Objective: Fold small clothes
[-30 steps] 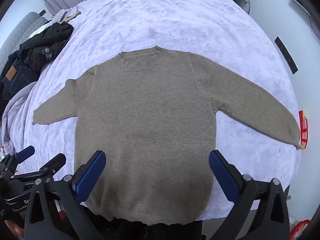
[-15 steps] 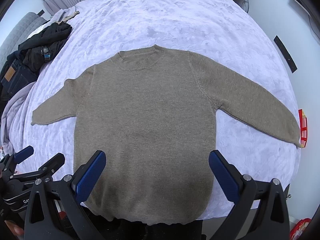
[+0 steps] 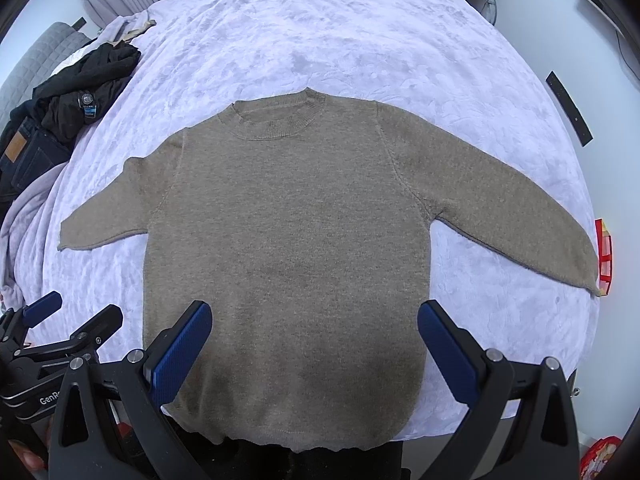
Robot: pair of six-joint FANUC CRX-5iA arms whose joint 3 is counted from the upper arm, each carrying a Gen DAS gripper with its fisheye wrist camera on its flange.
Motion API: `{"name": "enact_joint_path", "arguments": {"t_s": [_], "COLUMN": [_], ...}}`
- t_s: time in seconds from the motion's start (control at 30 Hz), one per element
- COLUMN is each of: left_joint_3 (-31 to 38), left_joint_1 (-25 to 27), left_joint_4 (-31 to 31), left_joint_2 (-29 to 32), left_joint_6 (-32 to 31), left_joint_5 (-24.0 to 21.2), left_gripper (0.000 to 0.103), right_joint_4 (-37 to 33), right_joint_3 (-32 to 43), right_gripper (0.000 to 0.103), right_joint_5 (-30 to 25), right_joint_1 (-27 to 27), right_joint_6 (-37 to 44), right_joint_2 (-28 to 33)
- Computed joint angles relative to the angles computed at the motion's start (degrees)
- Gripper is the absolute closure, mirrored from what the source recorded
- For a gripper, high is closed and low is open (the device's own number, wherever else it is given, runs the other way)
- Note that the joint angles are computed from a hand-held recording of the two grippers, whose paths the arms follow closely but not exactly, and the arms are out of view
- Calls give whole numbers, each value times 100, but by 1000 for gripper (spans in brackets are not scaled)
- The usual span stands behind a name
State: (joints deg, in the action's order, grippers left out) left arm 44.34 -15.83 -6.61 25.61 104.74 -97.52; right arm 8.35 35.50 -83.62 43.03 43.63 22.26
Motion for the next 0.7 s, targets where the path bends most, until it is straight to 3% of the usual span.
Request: {"name": "enact_joint_path", "arguments": {"t_s": [0.3,0.5,0.7], "left_joint_3": [-124,-34,-115], "left_joint_1": [16,-77,-98], "left_joint_4": [34,-338,-448], "left_joint_2": [-67,-37,-88], "left_joint_6": [8,-29,-26], "left_joint_5": [141,13,190], "left_gripper": [0,0,0], "right_joint_4": [-17,-39,-71], "right_joint_3": [72,178,223], "right_gripper": [1,1,1], "right_joint_5": [-41,-106,-154], "right_joint_1": [-7,-23,-32], "right_joint_6": [19,38,30], "right_joint_2": [61,159,204]}}
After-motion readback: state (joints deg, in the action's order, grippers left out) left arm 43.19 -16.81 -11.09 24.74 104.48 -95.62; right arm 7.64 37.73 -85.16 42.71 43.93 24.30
